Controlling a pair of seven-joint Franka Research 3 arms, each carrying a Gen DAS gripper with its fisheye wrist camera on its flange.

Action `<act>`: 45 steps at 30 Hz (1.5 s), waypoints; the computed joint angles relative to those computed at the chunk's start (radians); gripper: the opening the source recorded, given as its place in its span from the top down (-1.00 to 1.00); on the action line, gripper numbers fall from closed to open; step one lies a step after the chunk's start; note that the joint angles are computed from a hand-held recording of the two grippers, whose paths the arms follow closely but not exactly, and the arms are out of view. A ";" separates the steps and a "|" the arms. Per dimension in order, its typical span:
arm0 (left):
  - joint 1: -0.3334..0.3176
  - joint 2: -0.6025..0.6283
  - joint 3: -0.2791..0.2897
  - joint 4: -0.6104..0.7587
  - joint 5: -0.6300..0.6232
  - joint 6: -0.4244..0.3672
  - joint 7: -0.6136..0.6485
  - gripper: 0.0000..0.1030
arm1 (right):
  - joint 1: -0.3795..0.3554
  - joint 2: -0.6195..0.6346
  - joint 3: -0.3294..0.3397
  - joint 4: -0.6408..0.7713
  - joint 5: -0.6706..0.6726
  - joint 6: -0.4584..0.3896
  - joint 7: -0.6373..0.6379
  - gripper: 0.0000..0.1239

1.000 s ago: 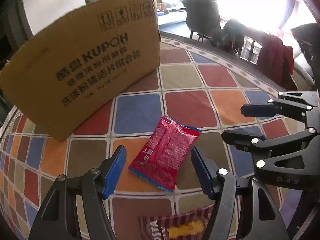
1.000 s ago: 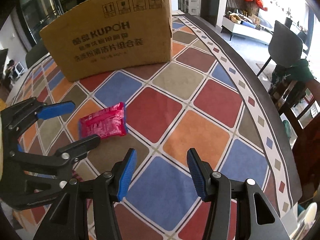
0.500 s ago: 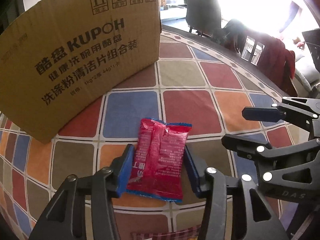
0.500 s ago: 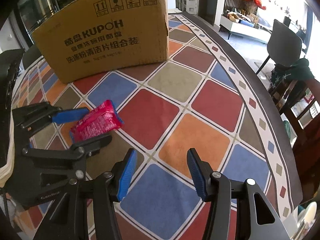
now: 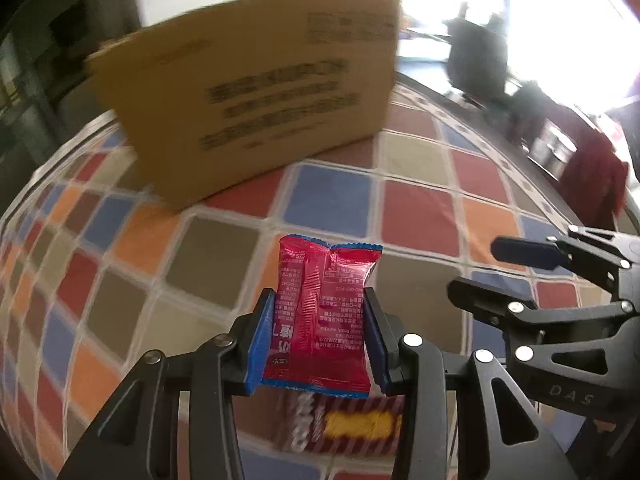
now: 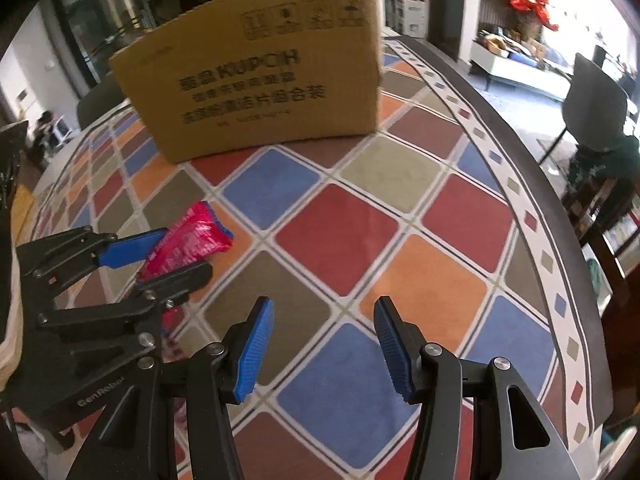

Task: Organize snacks
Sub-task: 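Grasp the Costa Coffee biscuit packet with the right tool while the left tool holds the red packet, then lift both packets and carry them over the cardboard box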

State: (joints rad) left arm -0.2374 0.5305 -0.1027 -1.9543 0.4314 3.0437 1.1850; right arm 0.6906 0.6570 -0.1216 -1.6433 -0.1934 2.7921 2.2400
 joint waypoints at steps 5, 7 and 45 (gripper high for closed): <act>-0.162 -0.086 0.202 -0.115 0.075 0.038 -0.249 0.19 | -0.037 -0.001 0.068 0.011 0.030 0.009 -0.120 0.14; -0.171 -0.120 0.219 -0.163 0.093 0.039 -0.320 0.19 | -0.066 0.004 0.117 0.021 0.065 0.005 -0.198 0.14; -0.026 -0.243 0.117 -0.336 0.514 -0.038 -0.915 0.19 | -0.047 0.153 0.201 0.266 0.251 -0.199 -0.764 0.33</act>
State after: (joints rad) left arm -0.2639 0.2874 0.0144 -2.2902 0.9457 3.0058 0.2698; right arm 0.6438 0.8098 0.0792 -1.3776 0.0581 2.5935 1.4764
